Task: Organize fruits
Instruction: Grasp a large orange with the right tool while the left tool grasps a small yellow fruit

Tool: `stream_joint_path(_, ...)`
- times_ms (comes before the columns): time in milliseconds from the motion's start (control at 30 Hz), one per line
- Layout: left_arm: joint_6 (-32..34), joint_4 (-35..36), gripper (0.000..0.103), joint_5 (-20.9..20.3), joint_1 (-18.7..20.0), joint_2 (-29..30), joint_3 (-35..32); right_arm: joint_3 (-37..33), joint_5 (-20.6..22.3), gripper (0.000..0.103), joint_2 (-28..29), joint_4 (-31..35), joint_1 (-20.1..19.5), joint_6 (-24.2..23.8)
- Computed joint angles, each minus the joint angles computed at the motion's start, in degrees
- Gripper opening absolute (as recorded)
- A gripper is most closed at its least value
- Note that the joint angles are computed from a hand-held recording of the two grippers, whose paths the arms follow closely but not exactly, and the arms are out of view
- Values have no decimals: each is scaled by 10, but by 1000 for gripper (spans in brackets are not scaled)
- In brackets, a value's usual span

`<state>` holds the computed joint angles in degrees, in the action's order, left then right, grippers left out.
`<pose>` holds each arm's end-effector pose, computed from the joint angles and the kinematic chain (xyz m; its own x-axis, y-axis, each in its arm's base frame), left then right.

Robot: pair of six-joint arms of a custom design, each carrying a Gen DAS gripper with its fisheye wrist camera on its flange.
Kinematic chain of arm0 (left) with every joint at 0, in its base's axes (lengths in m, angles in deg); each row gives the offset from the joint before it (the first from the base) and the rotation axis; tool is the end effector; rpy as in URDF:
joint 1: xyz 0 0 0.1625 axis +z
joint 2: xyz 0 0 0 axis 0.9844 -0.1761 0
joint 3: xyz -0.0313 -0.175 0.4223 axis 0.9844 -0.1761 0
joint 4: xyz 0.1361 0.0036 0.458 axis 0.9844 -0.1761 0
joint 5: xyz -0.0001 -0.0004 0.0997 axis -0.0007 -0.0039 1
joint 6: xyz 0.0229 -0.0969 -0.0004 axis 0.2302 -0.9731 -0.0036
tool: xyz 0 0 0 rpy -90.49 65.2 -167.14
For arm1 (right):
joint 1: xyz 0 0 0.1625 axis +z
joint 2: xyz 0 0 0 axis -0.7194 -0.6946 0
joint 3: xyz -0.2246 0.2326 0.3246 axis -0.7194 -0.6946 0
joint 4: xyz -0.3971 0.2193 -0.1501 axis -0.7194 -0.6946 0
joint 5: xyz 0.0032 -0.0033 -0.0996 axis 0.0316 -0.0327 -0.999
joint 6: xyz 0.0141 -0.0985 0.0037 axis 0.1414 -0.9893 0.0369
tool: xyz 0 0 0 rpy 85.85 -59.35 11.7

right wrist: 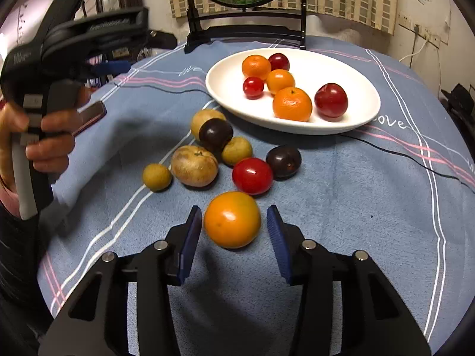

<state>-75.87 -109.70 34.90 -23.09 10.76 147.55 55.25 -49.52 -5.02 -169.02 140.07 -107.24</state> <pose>-0.1233 -0.5861 0.1550 -0.8099 -0.2955 -0.5067 0.2661 0.5847 -0.7663 0.1512 -0.5786 0.0420 -0.5879 -0.6562 0.4730 -0.7823 0.6099 -0.1262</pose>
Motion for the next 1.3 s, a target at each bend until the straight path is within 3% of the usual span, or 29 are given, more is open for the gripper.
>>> stream_joint_path(133, -7, 9, 99, 4, 2, -1, 0, 1, -7, 40, 4, -11, 2, -6)
stream_joint_path(300, -26, 36, 99, -2, 6, -11, 4, -1, 15, 39, -8, 12, -10, 23)
stream_joint_path(400, -9, 60, 99, -52, 8, -32, 21, -5, 44, 39, -20, 38, -24, 57)
stream_joint_path(500, 38, 34, 98, -97, 3, -42, 58, -14, 68, 39, -30, 74, -39, 94)
stream_joint_path(567, 48, 43, 93, -113, -2, -46, 83, -17, 78, 39, -33, 88, -43, 103)
stream_joint_path(633, 55, 62, 81, -126, -9, -50, 100, -17, 77, 39, -32, 89, -43, 103)
stream_joint_path(767, 82, 55, 73, -143, -25, -43, 117, -21, 87, 39, -34, 102, -46, 111)
stream_joint_path(867, 84, 79, 62, -130, -31, -25, 110, -21, 91, 39, -35, 106, -47, 113)
stream_joint_path(933, 76, 104, 48, -120, -32, -18, 102, -20, 90, 39, -35, 105, -48, 112)
stream_joint_path(1000, 65, 129, 40, -124, -28, -19, 96, -20, 93, 39, -37, 108, -49, 112)
stream_joint_path(1300, 64, 133, 36, -136, -24, -14, 89, -22, 94, 39, -35, 112, -49, 114)
